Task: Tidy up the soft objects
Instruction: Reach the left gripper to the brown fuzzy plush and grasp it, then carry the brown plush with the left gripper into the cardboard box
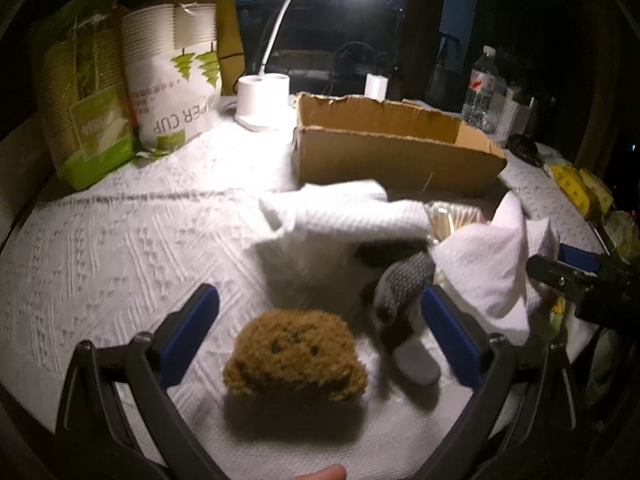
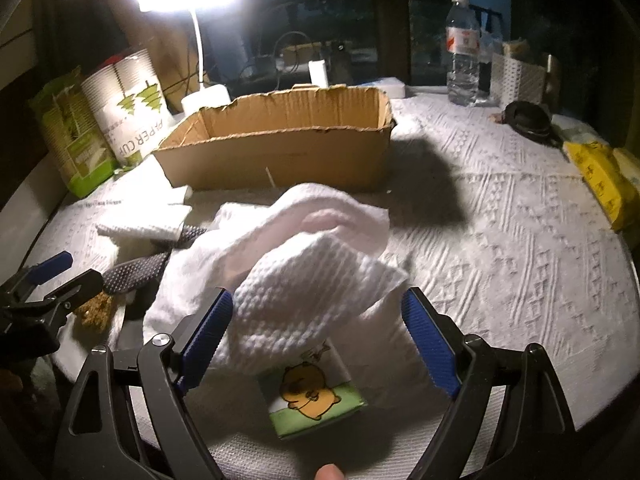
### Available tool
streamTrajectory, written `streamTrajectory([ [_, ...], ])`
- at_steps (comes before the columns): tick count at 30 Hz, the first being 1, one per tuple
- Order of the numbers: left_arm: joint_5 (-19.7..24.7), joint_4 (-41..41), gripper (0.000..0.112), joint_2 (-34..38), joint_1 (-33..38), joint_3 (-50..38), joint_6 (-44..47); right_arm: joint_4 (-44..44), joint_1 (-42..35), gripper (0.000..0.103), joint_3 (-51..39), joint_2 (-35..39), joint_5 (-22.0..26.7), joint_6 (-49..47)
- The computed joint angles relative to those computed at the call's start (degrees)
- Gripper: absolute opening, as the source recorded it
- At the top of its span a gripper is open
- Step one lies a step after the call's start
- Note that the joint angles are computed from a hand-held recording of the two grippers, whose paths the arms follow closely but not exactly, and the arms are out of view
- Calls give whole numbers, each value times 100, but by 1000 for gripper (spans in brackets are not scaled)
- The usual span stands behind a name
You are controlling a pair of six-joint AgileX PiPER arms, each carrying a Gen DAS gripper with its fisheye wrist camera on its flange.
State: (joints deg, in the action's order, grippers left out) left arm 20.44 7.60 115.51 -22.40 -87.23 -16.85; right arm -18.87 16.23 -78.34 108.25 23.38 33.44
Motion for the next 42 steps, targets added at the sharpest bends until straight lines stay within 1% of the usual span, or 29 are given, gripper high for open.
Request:
streamTrajectory([
  [1, 16, 22, 101, -2, -2, 17, -25, 38, 10, 72, -1, 4, 10, -35],
  [2, 15, 16, 101, -3, -1, 40, -22, 98, 15, 65, -10, 12, 29, -95],
  [3, 14, 15, 101, -7, -2, 61, -15, 86, 18, 62, -11, 10, 36, -88],
  [4, 24, -37, 101, -10, 3, 68, 47, 28, 22, 56, 32, -21, 5, -33],
  [5, 16, -131, 97, -19, 8, 93, 150, -17, 22, 49, 49, -39, -5, -6],
  [7, 56, -277, 89, -19, 17, 95, 318, -350, 46, 42, 186, -151, -108, 332],
  [8, 62, -304, 88, -19, 19, 105, 351, -471, 52, 34, 225, -189, -148, 449],
  [10, 74, -353, 86, -22, 29, 118, 396, -758, 69, 26, 336, -311, -245, 711],
  [11, 73, -356, 79, -32, 34, 136, 394, -823, 69, 26, 340, -332, -249, 756],
  [12, 91, -356, 76, -28, 33, 133, 392, -960, 83, 25, 389, -401, -288, 877],
  [13, 132, -361, 72, -13, 41, 118, 391, -1065, 93, 21, 423, -444, -319, 972],
  [14, 148, -365, 71, 3, 49, 104, 391, -1146, 99, 13, 455, -488, -357, 1033],
  [16, 182, -233, 69, 37, 47, 99, 273, -1442, 122, 9, 543, -592, -448, 1276],
  [19, 227, -58, 69, 90, 36, 91, 123, -1423, 117, 6, 588, -691, -519, 1216],
  [22, 136, -38, 68, 80, 54, 168, 110, -1454, 119, 6, 596, -763, -500, 1216],
  [23, 111, -50, 60, 69, 68, 193, 115, -1489, 120, 6, 595, -781, -490, 1242],
  [24, 103, -104, 60, 57, 88, 207, 159, -1543, 112, 6, 586, -815, -476, 1276],
  [29, 40, -533, 50, 10, 172, 225, 564, -1794, 87, 6, 558, -932, -458, 1466],
  [33, 45, -1020, 48, -66, 244, 158, 1023, -1892, 13, 6, 526, -1023, -493, 1565],
  [38, 1, -1191, 48, -259, 262, 64, 1227, -1986, -54, 6, 383, -1116, -488, 1577],
  [42, 8, -1411, 48, -332, 276, -120, 1452, -1855, -124, 6, 214, -1099, -482, 1387],
])
